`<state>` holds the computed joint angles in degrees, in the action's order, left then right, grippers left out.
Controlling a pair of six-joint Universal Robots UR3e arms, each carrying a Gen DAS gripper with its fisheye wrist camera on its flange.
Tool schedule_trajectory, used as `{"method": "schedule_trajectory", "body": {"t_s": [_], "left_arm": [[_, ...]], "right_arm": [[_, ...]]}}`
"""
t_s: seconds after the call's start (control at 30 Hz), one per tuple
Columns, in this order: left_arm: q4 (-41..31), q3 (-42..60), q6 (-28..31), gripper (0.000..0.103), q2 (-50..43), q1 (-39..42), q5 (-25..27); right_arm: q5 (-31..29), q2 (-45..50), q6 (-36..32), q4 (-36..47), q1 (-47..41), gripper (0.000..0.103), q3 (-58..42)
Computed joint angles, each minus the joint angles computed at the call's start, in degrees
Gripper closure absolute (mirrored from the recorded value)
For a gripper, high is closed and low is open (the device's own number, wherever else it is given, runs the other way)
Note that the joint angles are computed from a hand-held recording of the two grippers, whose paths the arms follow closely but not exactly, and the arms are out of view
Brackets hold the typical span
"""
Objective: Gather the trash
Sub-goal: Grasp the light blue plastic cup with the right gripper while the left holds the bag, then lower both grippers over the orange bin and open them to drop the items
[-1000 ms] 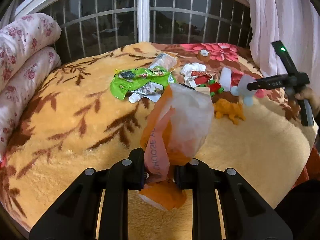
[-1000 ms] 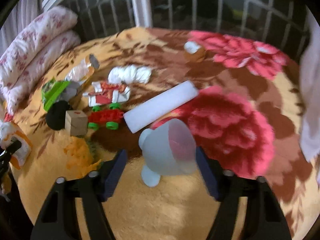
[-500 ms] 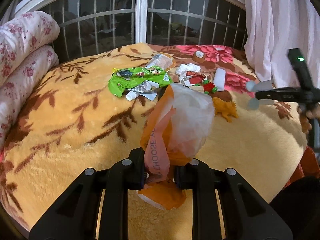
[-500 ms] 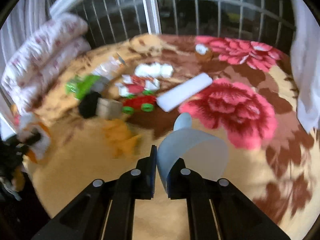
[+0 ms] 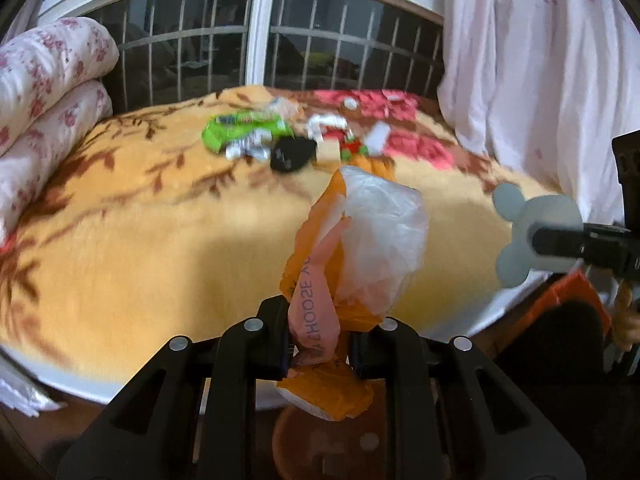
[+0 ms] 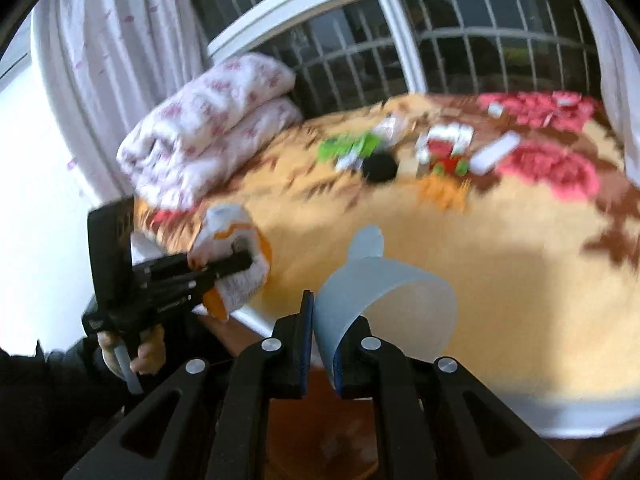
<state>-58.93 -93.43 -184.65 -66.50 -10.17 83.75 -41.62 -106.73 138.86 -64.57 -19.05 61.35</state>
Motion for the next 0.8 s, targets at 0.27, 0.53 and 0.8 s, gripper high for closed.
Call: {"method": "schedule_trajectory", "body": {"t_s": [0.27, 0.53, 0.8], "left_arm": [[-8.0, -11.4, -4.8, 0.083, 2.9, -7.2, 2.7], [-15.5, -10.9, -4.2, 0.083, -5.6, -6.2, 1.2], [-18.4, -8.1, -4.3, 0.083, -13.8, -6.8, 0.8]], "right_arm": [[-12.0, -10.3, 8.3, -10.8, 11.1, 0.095, 26.9], [-23.4, 0.5, 22.7, -29.9, 24.6, 0.095, 39.4], [-25.2, 6.1, 24.8, -30.5, 26.7, 0.095, 38.6]]}}
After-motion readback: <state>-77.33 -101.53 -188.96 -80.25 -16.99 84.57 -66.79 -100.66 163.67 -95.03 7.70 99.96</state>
